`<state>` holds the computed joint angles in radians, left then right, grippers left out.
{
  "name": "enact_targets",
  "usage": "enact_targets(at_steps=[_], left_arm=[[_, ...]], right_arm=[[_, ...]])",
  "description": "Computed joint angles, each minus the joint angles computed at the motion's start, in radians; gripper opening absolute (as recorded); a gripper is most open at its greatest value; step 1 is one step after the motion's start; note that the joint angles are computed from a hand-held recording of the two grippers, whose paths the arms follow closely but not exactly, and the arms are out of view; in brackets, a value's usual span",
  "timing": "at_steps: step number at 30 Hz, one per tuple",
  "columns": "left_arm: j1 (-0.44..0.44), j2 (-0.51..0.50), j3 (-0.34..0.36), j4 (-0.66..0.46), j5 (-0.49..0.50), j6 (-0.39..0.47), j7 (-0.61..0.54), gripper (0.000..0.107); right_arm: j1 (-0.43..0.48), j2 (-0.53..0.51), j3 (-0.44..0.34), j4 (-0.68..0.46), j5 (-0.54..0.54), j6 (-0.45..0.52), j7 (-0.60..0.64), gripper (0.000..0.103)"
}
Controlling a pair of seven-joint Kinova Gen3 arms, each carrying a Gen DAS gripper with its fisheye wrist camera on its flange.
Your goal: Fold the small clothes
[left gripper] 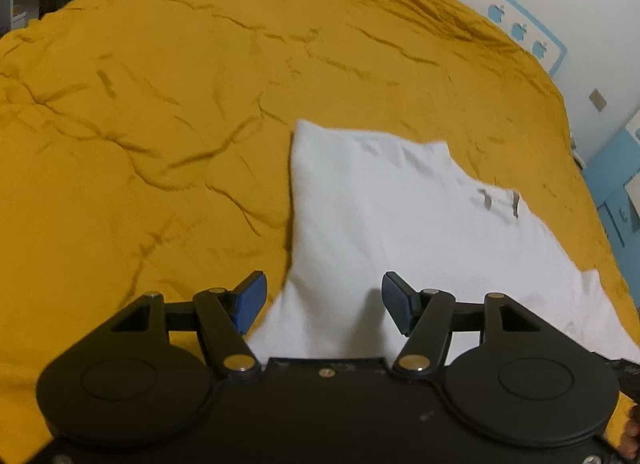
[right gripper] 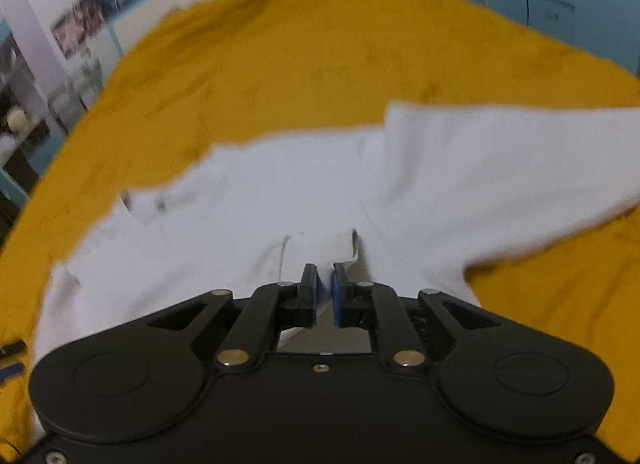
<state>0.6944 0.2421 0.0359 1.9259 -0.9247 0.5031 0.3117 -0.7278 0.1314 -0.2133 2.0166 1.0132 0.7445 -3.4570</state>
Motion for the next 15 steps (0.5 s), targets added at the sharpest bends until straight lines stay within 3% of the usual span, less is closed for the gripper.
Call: enact_targets(at_steps=[3, 5, 7, 9, 11, 15], left_arm=[[-0.01, 0.015, 0.011, -0.013, 0.026, -0.004, -0.05, 0.064], [-0.015, 0.02, 0.008, -0.015, 0.045, -0.018, -0.078, 0.065], [-0.016, 0.022, 0.001, -0.016, 0.061, -0.028, -0.105, 0.065], [-0.01, 0.025, -0.005, -0.022, 0.074, -0.022, -0.126, 0.065], [-0.006, 0.029, -0.012, -0.024, 0.085, -0.022, -0.139, 0.065], [-0.008, 0.028, -0.017, -0.031, 0.115, -0.017, -0.171, 0.065]], right_arm=[[0.029, 0.039, -0.046, -0.013, -0.023, 0.036, 0.044, 0.016], [0.02, 0.012, -0.029, 0.017, 0.009, 0.005, -0.007, 0.038], [-0.014, -0.035, 0.026, 0.056, 0.079, -0.051, -0.084, 0.051], [0.023, -0.05, 0.042, 0.071, 0.144, -0.119, -0.107, 0.053], [0.116, -0.036, 0.014, 0.062, 0.172, -0.2, -0.066, 0.053], [0.301, 0.07, -0.103, -0.018, 0.094, -0.242, 0.097, 0.051]])
